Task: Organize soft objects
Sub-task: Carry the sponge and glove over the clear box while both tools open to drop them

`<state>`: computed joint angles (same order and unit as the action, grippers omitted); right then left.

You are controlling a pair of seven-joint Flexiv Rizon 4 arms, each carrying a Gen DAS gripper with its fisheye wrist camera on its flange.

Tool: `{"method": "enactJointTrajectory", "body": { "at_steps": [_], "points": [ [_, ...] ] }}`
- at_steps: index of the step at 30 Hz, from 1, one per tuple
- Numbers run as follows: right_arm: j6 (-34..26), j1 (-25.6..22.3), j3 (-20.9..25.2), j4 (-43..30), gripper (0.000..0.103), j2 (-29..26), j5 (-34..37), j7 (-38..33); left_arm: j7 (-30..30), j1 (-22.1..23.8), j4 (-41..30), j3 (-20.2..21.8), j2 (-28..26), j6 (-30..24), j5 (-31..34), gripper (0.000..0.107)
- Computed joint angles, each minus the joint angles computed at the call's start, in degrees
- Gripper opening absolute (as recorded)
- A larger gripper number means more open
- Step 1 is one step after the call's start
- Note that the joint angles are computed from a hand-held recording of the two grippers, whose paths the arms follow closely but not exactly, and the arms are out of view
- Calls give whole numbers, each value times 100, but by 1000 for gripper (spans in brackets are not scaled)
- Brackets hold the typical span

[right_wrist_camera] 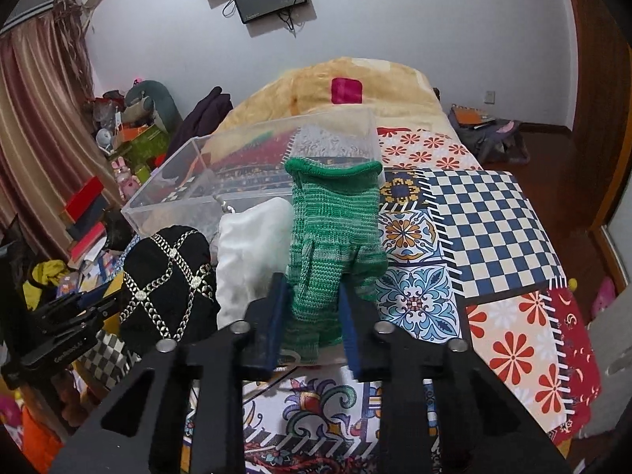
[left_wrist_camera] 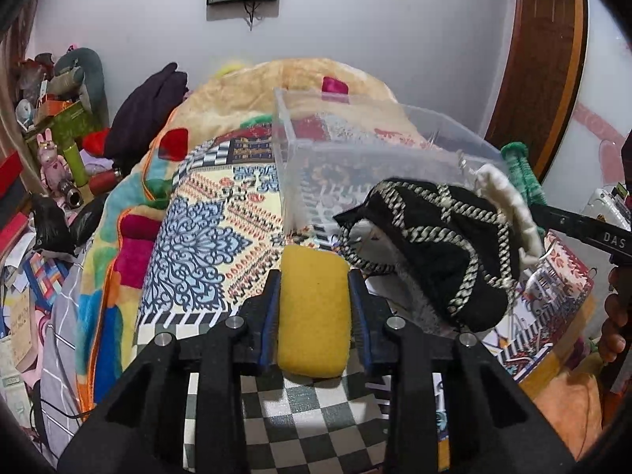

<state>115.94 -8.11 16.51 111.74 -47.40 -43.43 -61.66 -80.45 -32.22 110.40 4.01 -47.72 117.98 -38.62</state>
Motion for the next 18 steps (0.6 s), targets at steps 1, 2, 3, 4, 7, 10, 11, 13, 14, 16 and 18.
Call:
{"method": "enactJointTrajectory", "body": {
  "at_steps": [1, 2, 3, 4, 7, 10, 11, 13, 14, 16, 18],
  "points": [
    [66, 70, -67, 15, 16, 23, 86, -35, -8, -4, 17, 0, 22, 50, 26, 32],
    [186, 147, -147, 85, 15, 88, 198, -92, -10, -14, 39, 0, 61, 132, 56, 32],
    [247, 139, -154, 91, 14, 99, 193, -99, -10, -8, 58, -16, 93, 202, 82, 32],
    [349, 166, -190, 131, 13, 139, 229, -126, -3, -7, 71, -31, 121, 277, 96, 32],
    [675, 380, -398, 264, 13, 305, 453, -249, 53, 44, 87, -106, 221, 494, 154, 32],
    [878, 526, -529, 307, 13, 422, 546, -304, 158, 137, 44, -196, 295, 676, 224, 32],
    [942, 592, -579, 312, 13, 460, 600, -331, 206, 165, 13, -223, 311, 704, 229, 32],
    [1035, 683, -652, 270, 13, 494, 655, -362, 286, 248, -81, -289, 338, 731, 259, 32],
    [1063, 693, -669, 238, 13, 495, 640, -353, 304, 321, -152, -340, 344, 728, 312, 32],
    [1087, 770, -725, 144, 13, 497, 662, -355, 325, 428, -284, -413, 332, 719, 380, 32],
    [1088, 850, -781, 47, 13, 487, 704, -367, 427, 453, -503, -393, 278, 615, 323, 32]
  ]
}}
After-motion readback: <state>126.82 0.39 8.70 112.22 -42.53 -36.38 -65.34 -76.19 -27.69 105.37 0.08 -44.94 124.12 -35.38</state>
